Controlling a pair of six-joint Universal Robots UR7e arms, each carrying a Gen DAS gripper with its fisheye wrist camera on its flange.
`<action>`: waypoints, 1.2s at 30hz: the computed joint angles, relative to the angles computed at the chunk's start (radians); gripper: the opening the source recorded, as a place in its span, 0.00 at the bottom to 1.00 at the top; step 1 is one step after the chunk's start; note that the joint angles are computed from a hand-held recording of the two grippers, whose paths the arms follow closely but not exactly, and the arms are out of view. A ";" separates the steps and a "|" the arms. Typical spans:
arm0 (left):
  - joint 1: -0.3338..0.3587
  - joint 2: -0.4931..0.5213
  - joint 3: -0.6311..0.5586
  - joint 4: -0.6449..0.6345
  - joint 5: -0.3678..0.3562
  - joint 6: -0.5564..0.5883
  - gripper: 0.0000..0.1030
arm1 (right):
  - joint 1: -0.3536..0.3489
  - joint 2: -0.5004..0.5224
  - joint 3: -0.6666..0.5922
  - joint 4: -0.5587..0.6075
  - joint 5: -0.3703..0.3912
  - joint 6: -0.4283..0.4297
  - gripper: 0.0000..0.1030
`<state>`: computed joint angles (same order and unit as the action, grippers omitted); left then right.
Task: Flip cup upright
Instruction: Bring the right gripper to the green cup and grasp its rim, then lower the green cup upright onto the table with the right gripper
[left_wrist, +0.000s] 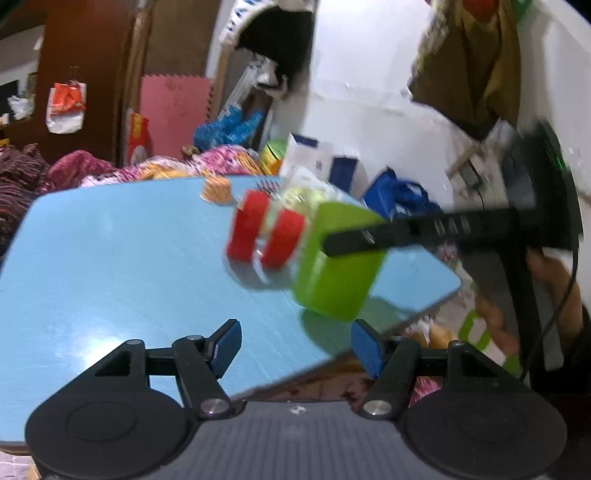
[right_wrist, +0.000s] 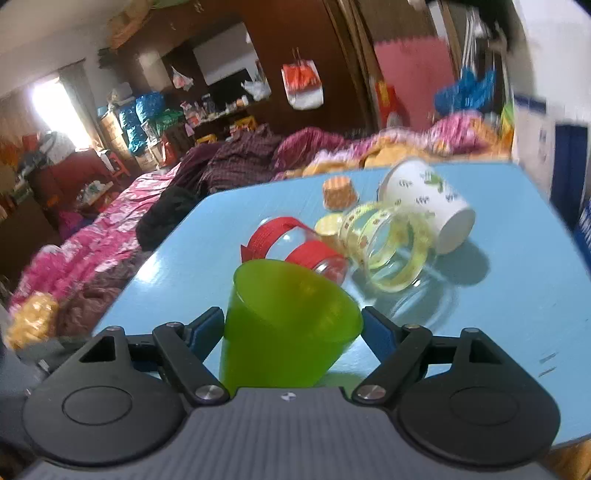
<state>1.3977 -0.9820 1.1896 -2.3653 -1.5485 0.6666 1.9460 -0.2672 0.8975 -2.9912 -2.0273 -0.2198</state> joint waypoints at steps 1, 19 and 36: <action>0.004 0.000 -0.005 -0.006 -0.011 -0.009 0.67 | 0.005 0.009 0.001 -0.039 -0.018 -0.036 0.79; 0.031 0.038 -0.059 -0.047 -0.062 -0.065 0.68 | 0.024 0.225 -0.114 -0.558 -0.075 -0.600 0.79; 0.039 0.039 -0.055 -0.081 -0.075 -0.072 0.68 | -0.002 0.299 -0.135 -0.758 0.089 -0.753 0.77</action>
